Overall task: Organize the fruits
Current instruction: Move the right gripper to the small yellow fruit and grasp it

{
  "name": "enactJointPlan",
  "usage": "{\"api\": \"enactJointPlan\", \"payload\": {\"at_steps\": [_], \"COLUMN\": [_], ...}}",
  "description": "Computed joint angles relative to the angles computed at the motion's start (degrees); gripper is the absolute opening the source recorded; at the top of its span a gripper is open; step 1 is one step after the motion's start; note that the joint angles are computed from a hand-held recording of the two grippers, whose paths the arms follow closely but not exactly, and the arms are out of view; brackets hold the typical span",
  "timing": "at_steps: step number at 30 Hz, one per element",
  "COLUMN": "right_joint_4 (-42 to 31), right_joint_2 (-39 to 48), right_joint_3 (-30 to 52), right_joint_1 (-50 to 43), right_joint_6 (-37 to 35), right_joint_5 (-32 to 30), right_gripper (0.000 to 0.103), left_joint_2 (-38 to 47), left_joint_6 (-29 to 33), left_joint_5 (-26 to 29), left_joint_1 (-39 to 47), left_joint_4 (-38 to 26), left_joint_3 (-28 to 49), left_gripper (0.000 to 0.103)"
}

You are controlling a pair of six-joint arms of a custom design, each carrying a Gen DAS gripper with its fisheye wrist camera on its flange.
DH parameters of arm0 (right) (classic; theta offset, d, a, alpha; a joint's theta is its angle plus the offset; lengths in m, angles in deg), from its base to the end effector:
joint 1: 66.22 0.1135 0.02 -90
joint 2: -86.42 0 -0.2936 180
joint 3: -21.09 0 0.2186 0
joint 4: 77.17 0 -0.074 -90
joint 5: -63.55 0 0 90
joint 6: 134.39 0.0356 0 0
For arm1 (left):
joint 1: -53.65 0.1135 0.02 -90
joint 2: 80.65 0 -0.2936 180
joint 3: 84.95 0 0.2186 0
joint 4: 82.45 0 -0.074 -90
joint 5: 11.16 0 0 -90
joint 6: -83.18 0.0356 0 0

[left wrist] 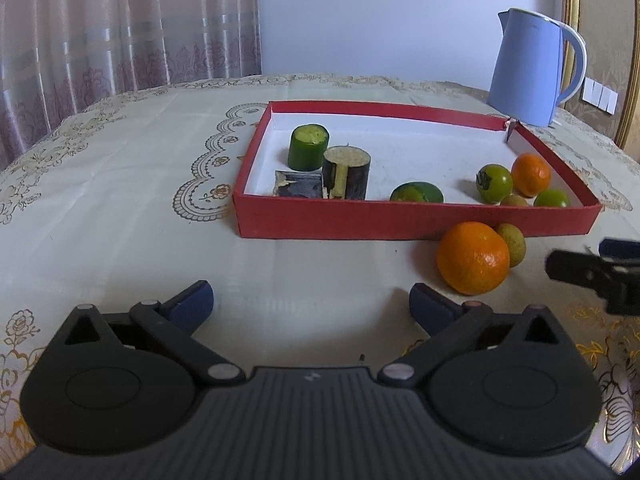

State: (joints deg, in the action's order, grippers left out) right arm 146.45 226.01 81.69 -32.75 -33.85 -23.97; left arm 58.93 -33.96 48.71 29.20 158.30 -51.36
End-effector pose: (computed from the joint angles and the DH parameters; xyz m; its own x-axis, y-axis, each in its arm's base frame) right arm 0.3134 0.2053 0.0258 -0.5701 -0.1578 -0.8063 -0.4244 0.8969 0.1245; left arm 0.2414 -0.0901 0.0193 -0.5917 -0.1644 -0.7892 -0.2626 0.9649 -0.0040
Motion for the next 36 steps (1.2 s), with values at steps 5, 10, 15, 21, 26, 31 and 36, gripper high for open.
{"api": "enactJointPlan", "payload": {"at_steps": [5, 10, 15, 21, 26, 31, 36], "right_joint_4": [-2.81, -4.15, -5.01, -3.63, -7.65, -6.69, -5.96], "right_joint_2": [0.35, 0.99, 0.96, 0.99, 1.73, 2.08, 1.99], "right_joint_3": [3.39, 5.53, 6.22, 5.54, 8.92, 8.61, 7.99], "right_joint_1": [2.19, 4.15, 4.91, 6.8, 6.36, 7.3, 6.83], "right_joint_6": [-0.99, -2.42, -2.95, -4.7, -3.41, -3.88, -2.97], "right_joint_5": [1.01, 2.25, 2.62, 2.47, 1.02, 3.33, 3.63], "right_gripper": [0.096, 0.087, 0.082, 0.049, 0.049, 0.043, 0.034], "left_joint_2": [0.0, 0.01, 0.31, 0.57, 0.69, 0.48, 0.54], "left_joint_6": [-0.01, -0.02, -0.29, 0.0, -0.48, -0.44, -0.36], "left_joint_5": [-0.04, -0.02, 0.34, 0.07, -0.45, -0.72, -0.69], "left_joint_1": [-0.03, -0.02, 0.07, 0.05, -0.11, -0.24, -0.18], "left_joint_4": [-0.04, -0.01, 1.18, 1.91, 2.21, 1.39, 1.59], "left_joint_3": [0.01, 0.01, -0.4, -0.9, -1.09, -0.81, -0.94], "left_gripper": [0.103, 0.103, 0.103, 0.103, 0.103, 0.103, 0.103]}}
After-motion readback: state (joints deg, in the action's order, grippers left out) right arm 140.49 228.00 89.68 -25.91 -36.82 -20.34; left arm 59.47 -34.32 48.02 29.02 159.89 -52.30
